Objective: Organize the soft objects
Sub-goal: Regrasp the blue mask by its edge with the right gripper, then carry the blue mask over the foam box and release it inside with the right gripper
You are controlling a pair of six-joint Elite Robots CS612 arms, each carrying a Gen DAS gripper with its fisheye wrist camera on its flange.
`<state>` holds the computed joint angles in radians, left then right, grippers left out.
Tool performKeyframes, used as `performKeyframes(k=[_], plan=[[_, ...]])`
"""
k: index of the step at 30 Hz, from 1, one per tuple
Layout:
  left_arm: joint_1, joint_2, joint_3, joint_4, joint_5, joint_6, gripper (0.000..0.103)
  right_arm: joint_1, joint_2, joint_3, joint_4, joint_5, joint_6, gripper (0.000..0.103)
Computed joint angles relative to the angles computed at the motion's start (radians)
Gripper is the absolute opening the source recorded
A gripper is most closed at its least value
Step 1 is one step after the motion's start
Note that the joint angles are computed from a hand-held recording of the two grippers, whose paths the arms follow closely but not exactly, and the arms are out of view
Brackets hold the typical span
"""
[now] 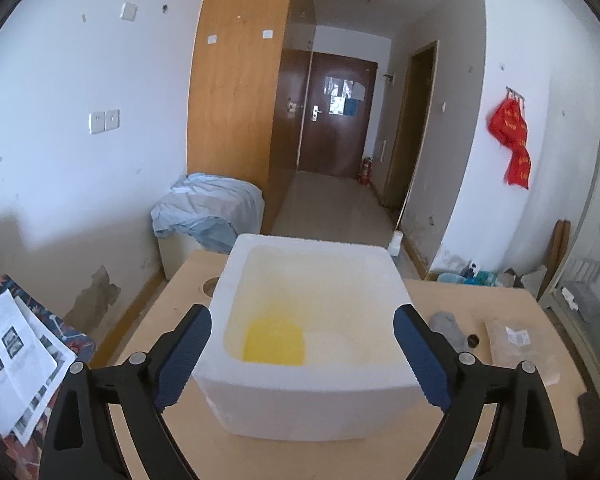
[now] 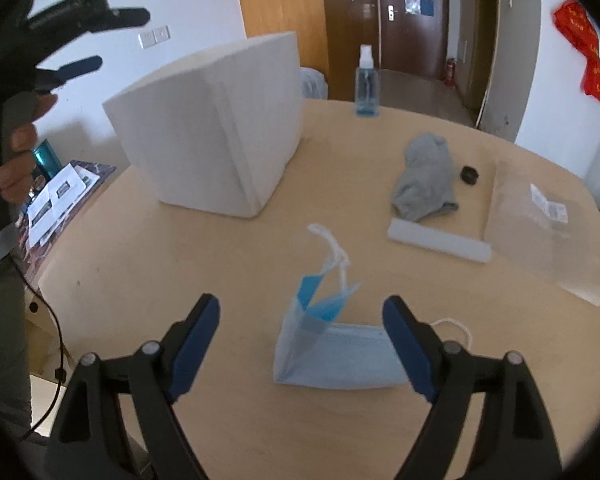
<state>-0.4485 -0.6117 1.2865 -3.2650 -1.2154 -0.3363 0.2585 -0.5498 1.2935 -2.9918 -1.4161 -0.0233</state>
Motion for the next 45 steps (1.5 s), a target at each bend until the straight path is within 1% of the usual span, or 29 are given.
performKeyframes(k=[2, 3, 4, 5, 6, 7, 8, 9, 10, 11, 13, 16, 18, 19, 21, 24, 27, 31, 33, 37, 40, 43, 45], plan=[[-0.002, -0.002, 0.007, -0.003, 0.007, 0.002, 0.093, 0.005, 0.005, -0.007, 0.02, -0.02, 0.007, 0.086], [-0.002, -0.002, 0.009, -0.005, 0.008, 0.005, 0.093, 0.005, 0.008, -0.01, 0.024, -0.019, 0.01, 0.082], [-0.002, -0.002, 0.011, -0.007, 0.011, 0.007, 0.093, 0.004, 0.008, -0.011, 0.028, -0.013, 0.012, 0.07], [-0.001, -0.003, 0.013, -0.007, 0.01, 0.008, 0.093, 0.004, 0.009, -0.015, 0.046, -0.013, 0.012, 0.062], [0.0, -0.004, 0.016, -0.008, 0.008, 0.004, 0.093, 0.002, 0.01, -0.018, 0.06, -0.002, 0.014, 0.042], [0.0, -0.004, 0.017, -0.011, 0.005, 0.002, 0.093, -0.001, 0.01, -0.021, 0.077, 0.016, 0.015, 0.027], [0.0, -0.004, 0.017, -0.012, 0.002, 0.002, 0.093, -0.002, 0.011, -0.026, 0.104, 0.023, 0.01, 0.022], [-0.002, -0.005, 0.024, -0.02, 0.004, 0.002, 0.093, -0.002, 0.012, -0.026, 0.107, 0.023, 0.009, 0.014], [-0.003, -0.005, 0.026, -0.028, 0.013, 0.005, 0.093, -0.001, 0.012, -0.025, 0.106, 0.016, 0.005, 0.011], [-0.002, -0.003, 0.02, -0.025, 0.011, 0.009, 0.093, 0.0, 0.011, -0.024, 0.108, 0.01, 0.003, 0.01], [-0.001, -0.002, 0.018, -0.023, 0.003, 0.01, 0.093, -0.004, 0.008, -0.018, 0.096, 0.03, 0.019, 0.006], [-0.001, -0.003, 0.019, -0.025, -0.003, 0.009, 0.093, -0.005, 0.001, -0.008, 0.076, 0.035, 0.016, 0.005], [0.0, -0.004, 0.02, -0.027, -0.01, 0.006, 0.093, -0.006, -0.003, -0.004, 0.057, 0.042, 0.016, 0.005], [0.001, -0.005, 0.022, -0.028, -0.017, 0.0, 0.093, -0.004, -0.01, 0.001, 0.04, 0.03, 0.008, 0.005], [0.002, -0.004, 0.021, -0.028, -0.019, 0.001, 0.093, -0.005, -0.02, 0.008, 0.006, 0.027, 0.004, 0.005], [0.001, -0.004, 0.023, -0.028, -0.019, 0.005, 0.093, -0.007, -0.035, 0.009, -0.04, 0.041, -0.004, 0.005], [0.0, -0.003, 0.02, -0.028, -0.019, 0.004, 0.093, -0.003, -0.045, -0.004, -0.093, 0.033, -0.015, 0.005], [0.0, -0.003, 0.027, -0.038, -0.013, -0.003, 0.093, 0.0, -0.047, -0.046, -0.135, 0.061, -0.014, 0.005], [-0.001, -0.004, 0.032, -0.045, 0.001, -0.006, 0.093, 0.003, -0.042, -0.075, -0.138, 0.073, -0.018, 0.005], [0.002, -0.011, 0.05, -0.056, 0.003, -0.027, 0.093, 0.015, -0.014, -0.165, -0.137, 0.062, -0.02, 0.005], [0.003, -0.016, 0.069, -0.067, 0.002, -0.038, 0.094, 0.016, 0.016, -0.243, -0.093, 0.096, -0.017, 0.005], [0.003, -0.014, 0.072, -0.062, 0.011, -0.038, 0.094, 0.023, 0.06, -0.342, -0.014, 0.137, -0.019, 0.005], [0.004, -0.013, 0.07, -0.054, 0.009, -0.043, 0.094, 0.028, 0.086, -0.393, 0.017, 0.14, -0.02, 0.005]])
